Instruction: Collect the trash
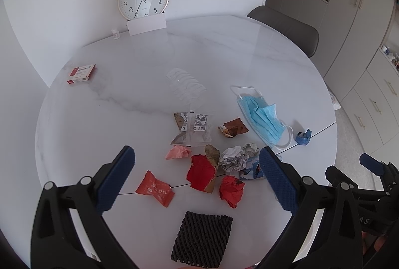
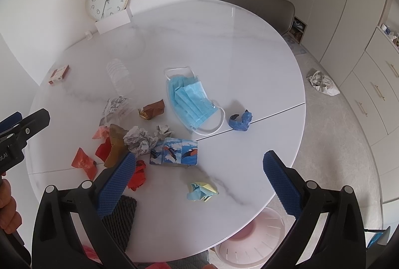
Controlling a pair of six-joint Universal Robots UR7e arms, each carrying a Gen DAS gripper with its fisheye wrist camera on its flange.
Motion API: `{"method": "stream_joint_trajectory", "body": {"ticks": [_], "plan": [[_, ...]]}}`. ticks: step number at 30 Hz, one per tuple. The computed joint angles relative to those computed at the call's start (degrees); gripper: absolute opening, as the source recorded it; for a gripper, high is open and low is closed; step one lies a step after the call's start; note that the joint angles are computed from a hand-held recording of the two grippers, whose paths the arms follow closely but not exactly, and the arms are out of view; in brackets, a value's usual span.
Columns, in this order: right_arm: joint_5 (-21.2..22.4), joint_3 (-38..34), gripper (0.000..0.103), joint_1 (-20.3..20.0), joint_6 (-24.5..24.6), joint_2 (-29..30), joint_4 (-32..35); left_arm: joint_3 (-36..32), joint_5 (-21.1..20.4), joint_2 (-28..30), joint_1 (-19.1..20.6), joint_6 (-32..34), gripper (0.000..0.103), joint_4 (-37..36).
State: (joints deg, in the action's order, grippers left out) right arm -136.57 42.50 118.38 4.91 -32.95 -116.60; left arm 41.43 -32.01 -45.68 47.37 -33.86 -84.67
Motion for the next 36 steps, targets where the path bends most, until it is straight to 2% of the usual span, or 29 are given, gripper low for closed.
{"method": "stream_joint_trajectory", "body": {"ticks": [36], "plan": [[0.09,-0.43,0.101,0.01,0.12,0.27,0.71,-0.14,0.00,0.04,0.05,0.00,0.095,0.21]]}}
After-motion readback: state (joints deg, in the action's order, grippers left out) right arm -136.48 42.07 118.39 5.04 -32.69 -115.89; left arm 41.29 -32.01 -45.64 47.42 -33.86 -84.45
